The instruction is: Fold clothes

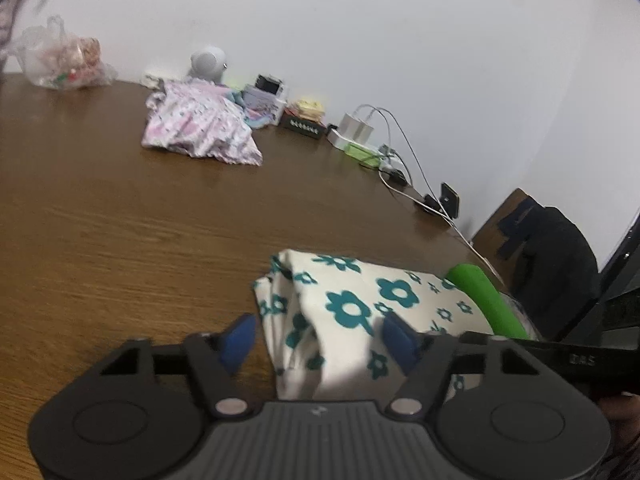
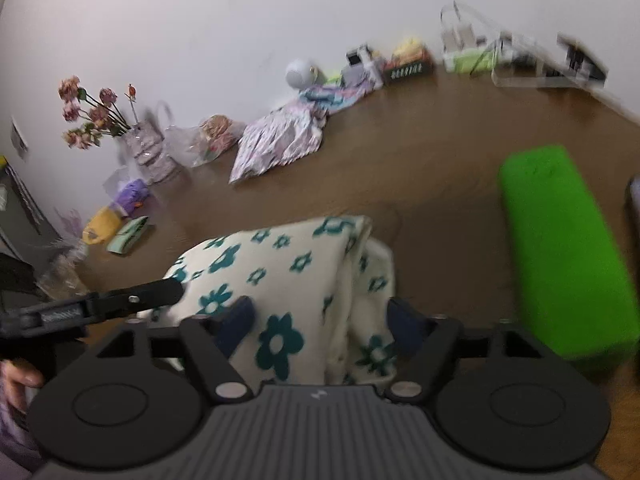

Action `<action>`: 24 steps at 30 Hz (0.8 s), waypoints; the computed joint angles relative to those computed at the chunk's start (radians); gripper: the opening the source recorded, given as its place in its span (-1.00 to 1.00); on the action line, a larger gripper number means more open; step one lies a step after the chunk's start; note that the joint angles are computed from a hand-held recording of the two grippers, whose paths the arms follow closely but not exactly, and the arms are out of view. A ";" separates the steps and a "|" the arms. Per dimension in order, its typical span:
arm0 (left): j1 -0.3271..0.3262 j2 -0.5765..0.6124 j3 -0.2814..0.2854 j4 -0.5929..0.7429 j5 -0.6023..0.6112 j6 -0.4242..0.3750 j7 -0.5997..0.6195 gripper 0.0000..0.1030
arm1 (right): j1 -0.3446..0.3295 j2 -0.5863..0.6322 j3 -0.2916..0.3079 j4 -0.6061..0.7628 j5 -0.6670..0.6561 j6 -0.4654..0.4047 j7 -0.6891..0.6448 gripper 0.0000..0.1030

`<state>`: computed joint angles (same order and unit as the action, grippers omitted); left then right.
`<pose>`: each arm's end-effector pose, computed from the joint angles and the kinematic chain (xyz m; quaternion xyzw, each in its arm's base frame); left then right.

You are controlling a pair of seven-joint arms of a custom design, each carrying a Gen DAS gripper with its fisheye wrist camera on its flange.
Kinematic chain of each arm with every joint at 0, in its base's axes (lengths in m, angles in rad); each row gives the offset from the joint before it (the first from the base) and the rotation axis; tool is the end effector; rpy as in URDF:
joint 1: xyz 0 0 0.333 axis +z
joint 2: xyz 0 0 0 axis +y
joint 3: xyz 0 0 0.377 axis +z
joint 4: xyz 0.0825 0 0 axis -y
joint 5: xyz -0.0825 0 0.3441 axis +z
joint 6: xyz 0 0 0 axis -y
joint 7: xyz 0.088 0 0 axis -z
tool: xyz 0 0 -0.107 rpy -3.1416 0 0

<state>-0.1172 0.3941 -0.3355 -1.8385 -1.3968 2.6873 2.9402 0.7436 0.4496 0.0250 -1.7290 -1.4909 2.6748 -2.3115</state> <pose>0.6105 -0.2300 0.4328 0.4211 -0.7697 0.4799 0.0004 0.4698 0.4926 0.4331 -0.4881 0.7307 -0.1765 0.4436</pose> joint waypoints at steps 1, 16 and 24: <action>-0.005 0.005 0.002 0.006 0.012 0.000 -0.014 0.12 | -0.002 0.007 -0.009 0.003 -0.045 0.029 0.072 0.02; -0.045 -0.012 0.004 0.001 -0.248 0.040 0.458 0.34 | 0.054 0.042 0.009 0.106 0.166 -0.210 -0.515 0.00; -0.166 0.135 0.081 0.224 0.247 0.080 -0.044 0.07 | 0.021 0.101 -0.042 0.194 0.297 -0.148 -0.560 -0.14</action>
<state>-0.2828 0.5294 -0.2547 -1.6142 -1.1497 2.7674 2.8963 0.7644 0.5502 -0.0166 -1.5348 -1.1938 2.5268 -2.8715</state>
